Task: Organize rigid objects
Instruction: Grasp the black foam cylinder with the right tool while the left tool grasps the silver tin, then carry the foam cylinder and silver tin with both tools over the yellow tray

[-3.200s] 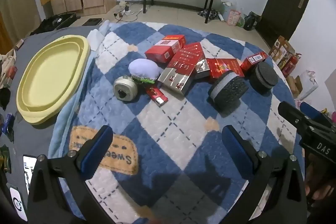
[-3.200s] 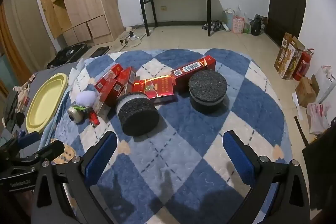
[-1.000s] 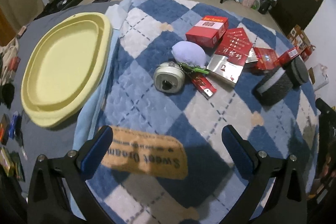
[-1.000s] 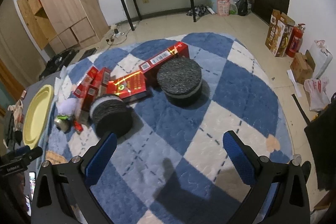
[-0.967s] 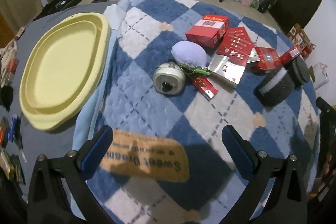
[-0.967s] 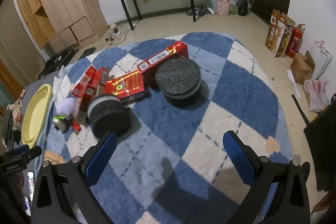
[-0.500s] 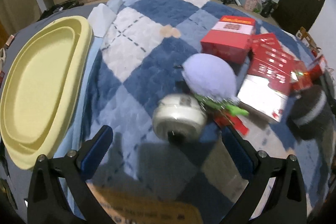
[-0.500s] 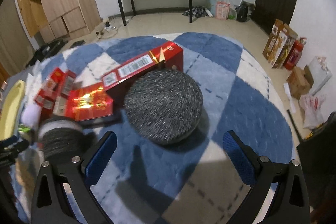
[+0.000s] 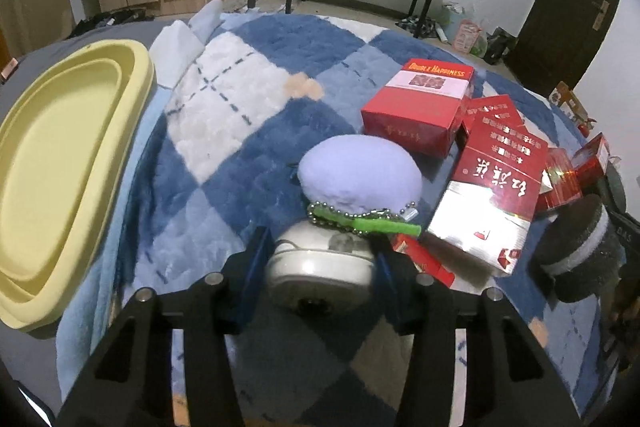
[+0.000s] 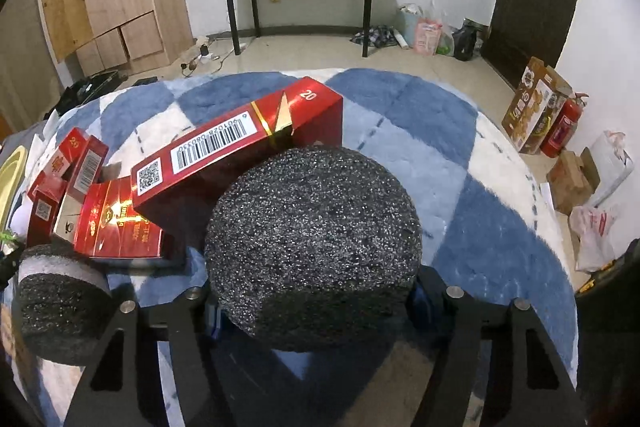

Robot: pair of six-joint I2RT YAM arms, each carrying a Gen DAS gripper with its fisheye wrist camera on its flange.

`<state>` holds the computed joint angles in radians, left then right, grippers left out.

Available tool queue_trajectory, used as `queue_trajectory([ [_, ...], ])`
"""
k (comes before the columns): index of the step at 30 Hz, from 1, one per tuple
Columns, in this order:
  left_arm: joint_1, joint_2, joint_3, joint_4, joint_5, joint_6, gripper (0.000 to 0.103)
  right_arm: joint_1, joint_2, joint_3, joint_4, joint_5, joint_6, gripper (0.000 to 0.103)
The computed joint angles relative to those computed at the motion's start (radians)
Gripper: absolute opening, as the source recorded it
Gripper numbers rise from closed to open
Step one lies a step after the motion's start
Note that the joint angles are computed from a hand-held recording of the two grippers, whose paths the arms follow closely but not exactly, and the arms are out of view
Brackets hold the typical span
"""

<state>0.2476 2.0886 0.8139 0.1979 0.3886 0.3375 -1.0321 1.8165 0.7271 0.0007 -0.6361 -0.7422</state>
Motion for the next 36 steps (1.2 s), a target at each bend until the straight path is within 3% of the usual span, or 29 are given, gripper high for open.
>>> queue_trajectory([
  [5,0.049,-0.05,-0.001,-0.128,0.052,0.063,0.051,-0.069,-0.039,0.032,-0.142,-0.025,-0.056,0.066],
  [10,0.105,-0.159,-0.037,-0.244,0.093,0.099,0.051,-0.199,-0.102,0.079,-0.361,-0.114,-0.194,0.066],
  [17,0.145,-0.328,-0.107,-0.3,0.098,0.17,0.051,-0.354,-0.124,0.185,-0.666,-0.194,-0.393,0.066],
  [22,0.171,-0.382,-0.068,-0.37,0.118,0.191,0.051,-0.427,-0.113,0.226,-0.793,-0.227,-0.542,0.066],
  [26,0.223,-0.35,0.051,-0.429,0.137,0.225,0.051,-0.456,-0.118,0.225,-0.889,-0.242,-0.705,0.066],
  [30,0.309,-0.22,0.274,-0.524,0.162,0.196,0.051,-0.435,-0.201,0.169,-1.019,-0.27,-0.881,0.066],
  [34,0.385,-0.078,0.489,-0.596,0.146,0.208,0.051,-0.32,-0.446,0.01,-1.132,-0.294,-1.003,0.066],
  [36,0.414,0.008,0.598,-0.621,0.125,0.197,0.051,-0.207,-0.6,-0.085,-1.173,-0.31,-0.958,0.066],
])
